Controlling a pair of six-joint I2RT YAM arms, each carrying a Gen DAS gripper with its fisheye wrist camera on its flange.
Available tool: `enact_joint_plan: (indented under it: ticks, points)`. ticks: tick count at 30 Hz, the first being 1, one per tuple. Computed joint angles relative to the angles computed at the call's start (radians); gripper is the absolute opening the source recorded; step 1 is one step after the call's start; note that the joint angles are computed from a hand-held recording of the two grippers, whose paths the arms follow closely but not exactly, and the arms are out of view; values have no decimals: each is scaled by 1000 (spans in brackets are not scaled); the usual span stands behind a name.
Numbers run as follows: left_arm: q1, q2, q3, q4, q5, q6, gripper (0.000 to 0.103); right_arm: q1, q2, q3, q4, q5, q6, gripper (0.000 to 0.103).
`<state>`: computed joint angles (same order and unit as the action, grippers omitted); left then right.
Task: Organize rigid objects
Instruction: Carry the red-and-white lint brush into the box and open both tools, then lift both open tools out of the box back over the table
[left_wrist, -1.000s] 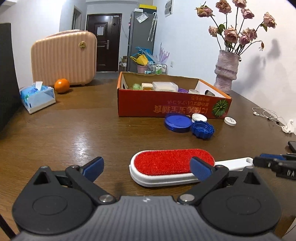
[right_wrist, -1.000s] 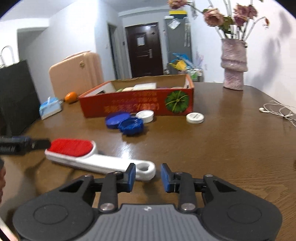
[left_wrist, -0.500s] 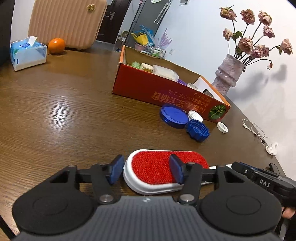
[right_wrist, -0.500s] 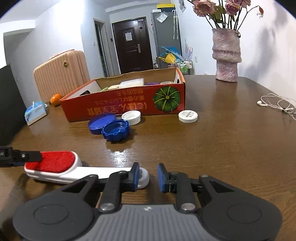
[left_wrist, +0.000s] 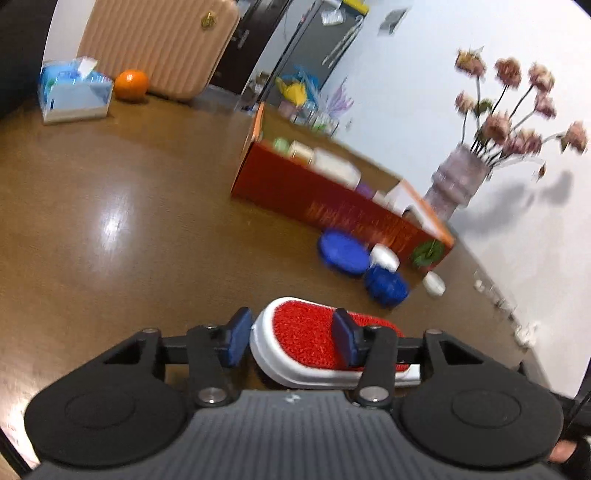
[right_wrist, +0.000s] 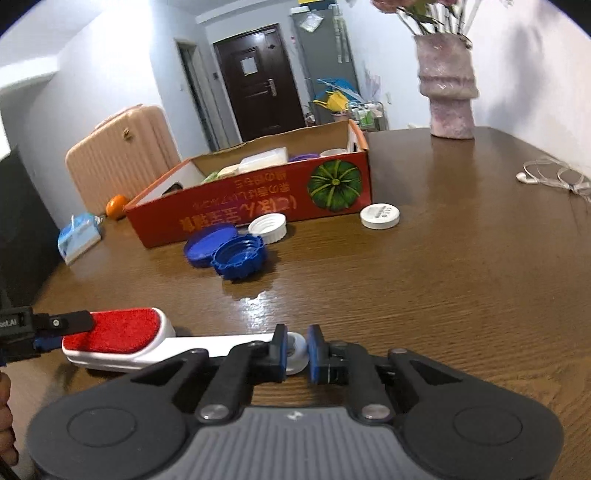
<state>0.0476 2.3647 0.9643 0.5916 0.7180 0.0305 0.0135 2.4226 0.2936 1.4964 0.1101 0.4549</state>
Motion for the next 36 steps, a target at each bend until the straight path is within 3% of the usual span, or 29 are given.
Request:
enact_joint_plan:
  ticks: [3,6,9,17,21,25,29,31,36]
  points:
    - [-32,-48,20,48,-11,-59,47,-71,-90,-11,-11,-83,41,12]
    - [-83,-63,147,-1,-29,-103,46,-143,-257,60,-168,-128,2,12]
    - [-126,10,380,-112,-18,-120,47,-198,-332,228,-370,-139,-43,12]
    - [-190,341,1054,-515,-104,-114,47,-283,-139,719,-743,-268,-36,12]
    - [-197,438,1212,-660,-148,-34,46,-263,-51,830,-824,-246,-89,12]
    - [-199,452,1216,-684,-181,30,47,-249,-26,843,-829,-254,-143,12]
    - [-189,425,1181,-679,-155,54,46,-241,-43,832,-853,-281,-179,9]
    - [-196,358,1062,-597,-191,67,46,-227,-80,788,-831,-222,-195,11]
    - [-187,171,760,-430,-208,93,47,-237,-254,590,-733,-240,-201,13]
